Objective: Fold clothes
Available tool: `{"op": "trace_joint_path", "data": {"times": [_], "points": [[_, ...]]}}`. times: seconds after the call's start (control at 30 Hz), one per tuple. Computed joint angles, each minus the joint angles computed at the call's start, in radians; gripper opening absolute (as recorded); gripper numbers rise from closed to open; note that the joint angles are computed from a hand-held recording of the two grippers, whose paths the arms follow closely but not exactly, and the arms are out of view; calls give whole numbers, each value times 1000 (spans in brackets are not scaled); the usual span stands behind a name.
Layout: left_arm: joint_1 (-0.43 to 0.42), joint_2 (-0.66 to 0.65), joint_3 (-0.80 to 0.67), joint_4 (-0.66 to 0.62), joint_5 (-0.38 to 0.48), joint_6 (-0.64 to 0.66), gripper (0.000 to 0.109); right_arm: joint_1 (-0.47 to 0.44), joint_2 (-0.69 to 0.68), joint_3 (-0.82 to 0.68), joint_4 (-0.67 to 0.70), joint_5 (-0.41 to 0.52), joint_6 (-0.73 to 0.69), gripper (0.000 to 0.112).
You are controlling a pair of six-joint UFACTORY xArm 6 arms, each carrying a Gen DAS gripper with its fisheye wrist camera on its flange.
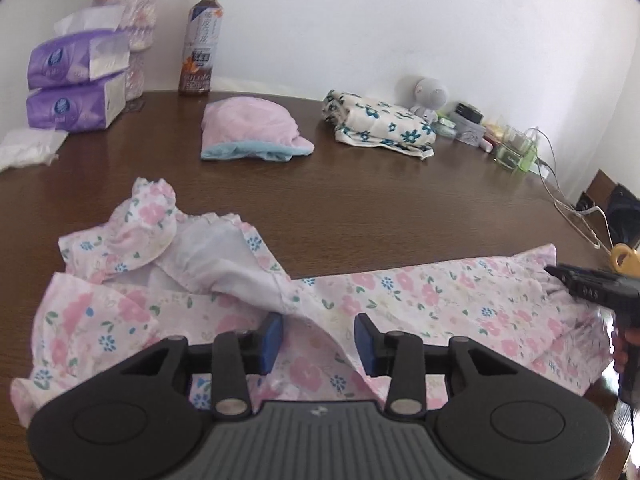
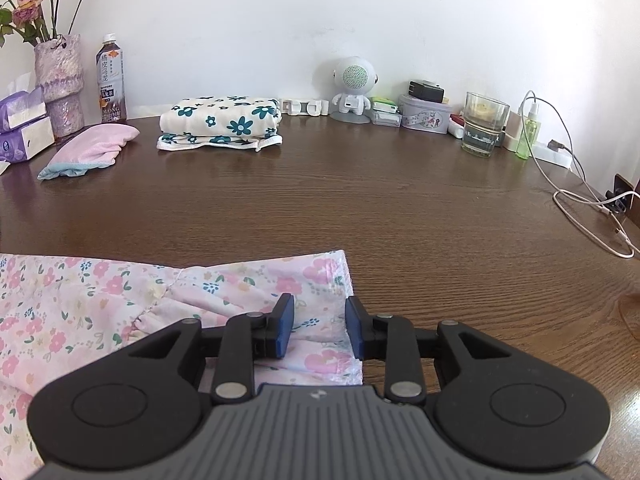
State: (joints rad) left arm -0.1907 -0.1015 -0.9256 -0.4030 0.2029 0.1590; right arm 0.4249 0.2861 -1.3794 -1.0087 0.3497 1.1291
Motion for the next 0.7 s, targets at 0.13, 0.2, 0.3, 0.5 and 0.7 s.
{"op": "trace_joint_path", "data": {"times": [0.13, 0.2, 0.3, 0.5, 0.7], "points": [[-3, 32, -14, -85, -53, 3, 2, 0, -3, 5, 4, -11, -9, 35], [-16, 30, -2, -120, -120, 33, 1, -2, -5, 8, 8, -18, -14, 35], [-23, 39, -8, -108, -173, 28, 1, 2, -4, 5, -2, -7, -14, 35], [2, 92, -44, 32, -143, -105, 2, 34, 5, -19, -66, 62, -11, 35], [-3, 64, -27, -169, -110, 51, 16, 50, 9, -30, -94, 96, -19, 35]]}}
